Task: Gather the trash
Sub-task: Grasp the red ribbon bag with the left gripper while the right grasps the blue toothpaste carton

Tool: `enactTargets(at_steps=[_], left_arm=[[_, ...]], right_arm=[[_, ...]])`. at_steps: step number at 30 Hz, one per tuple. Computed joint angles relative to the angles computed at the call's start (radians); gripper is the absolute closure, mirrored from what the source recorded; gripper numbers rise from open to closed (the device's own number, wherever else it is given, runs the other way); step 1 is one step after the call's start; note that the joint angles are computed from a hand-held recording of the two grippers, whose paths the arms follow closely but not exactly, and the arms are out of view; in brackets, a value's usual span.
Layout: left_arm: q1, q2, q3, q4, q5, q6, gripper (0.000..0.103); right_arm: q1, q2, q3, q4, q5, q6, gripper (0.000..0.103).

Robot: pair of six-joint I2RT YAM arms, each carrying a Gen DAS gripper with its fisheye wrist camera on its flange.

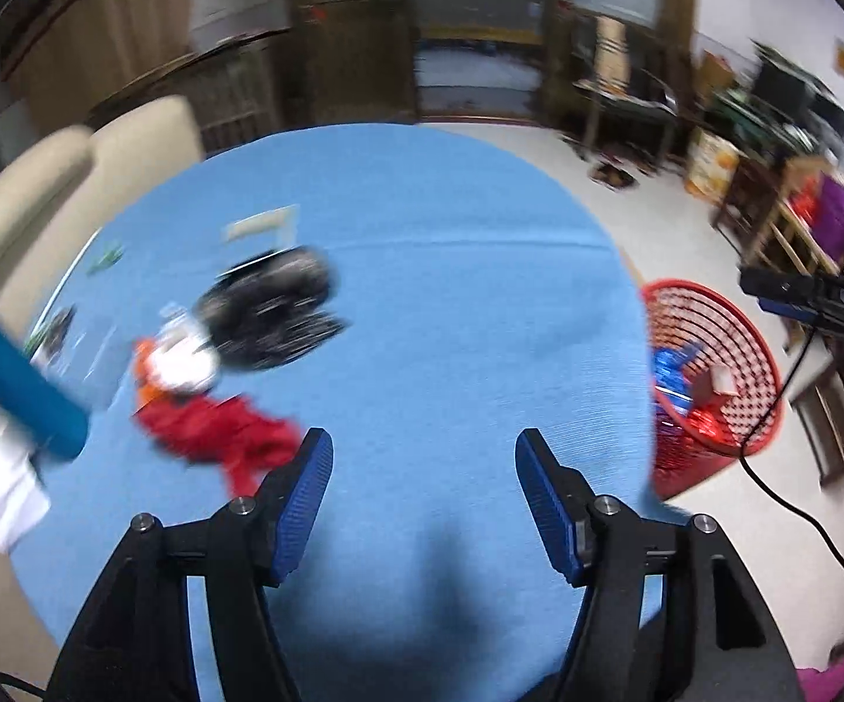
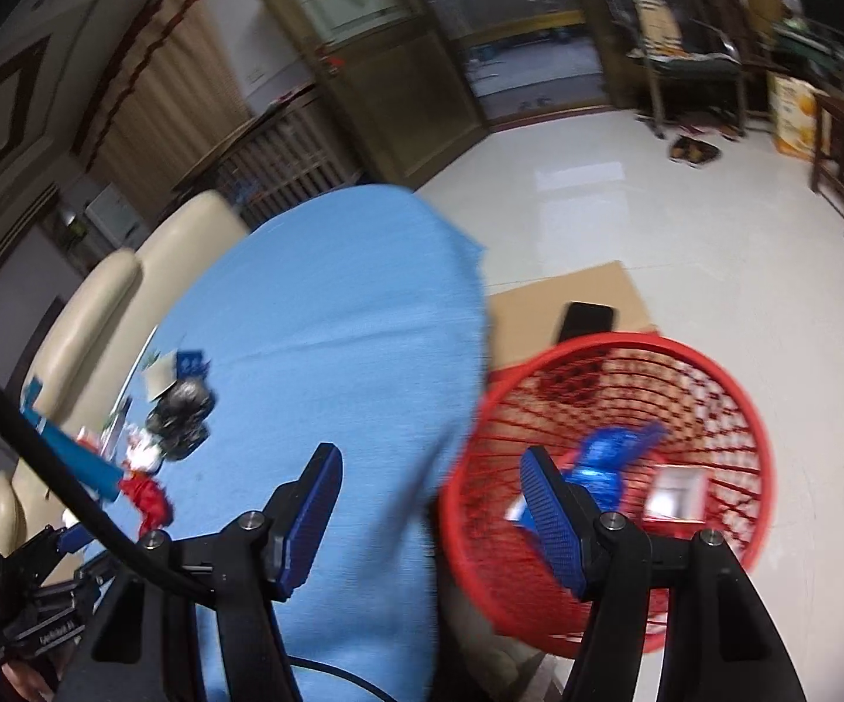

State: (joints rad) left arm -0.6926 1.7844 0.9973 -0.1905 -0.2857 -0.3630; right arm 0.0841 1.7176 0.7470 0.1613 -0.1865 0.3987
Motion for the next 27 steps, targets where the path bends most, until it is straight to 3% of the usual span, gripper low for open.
enactTargets(at_steps=[9,15,20,27], left_arm=[[0.215,-0.187,-0.291,0.118,0.029,-0.045,0.037],[0.365,-0.212,-0.369,0.189,0.103,-0.035,0.036],[0.441,-0.199,-0.376,0.226,0.181,-0.020,0.036],[0.543,-0.149,-0.327,0.250,0.330,-0.018,0.032]], right_arm=[[0.230,0.126,0.193,-0.089,0.084,0.008,0.036],[0.331,0.257,0.422,-0.207,0.078,-0.014,0.036],[0.384,0.420,0.707,-0.292,0.010,-0.034,0.030],[0.412,0.752,1.251,-0.463,-0.073,0.026,0.026]])
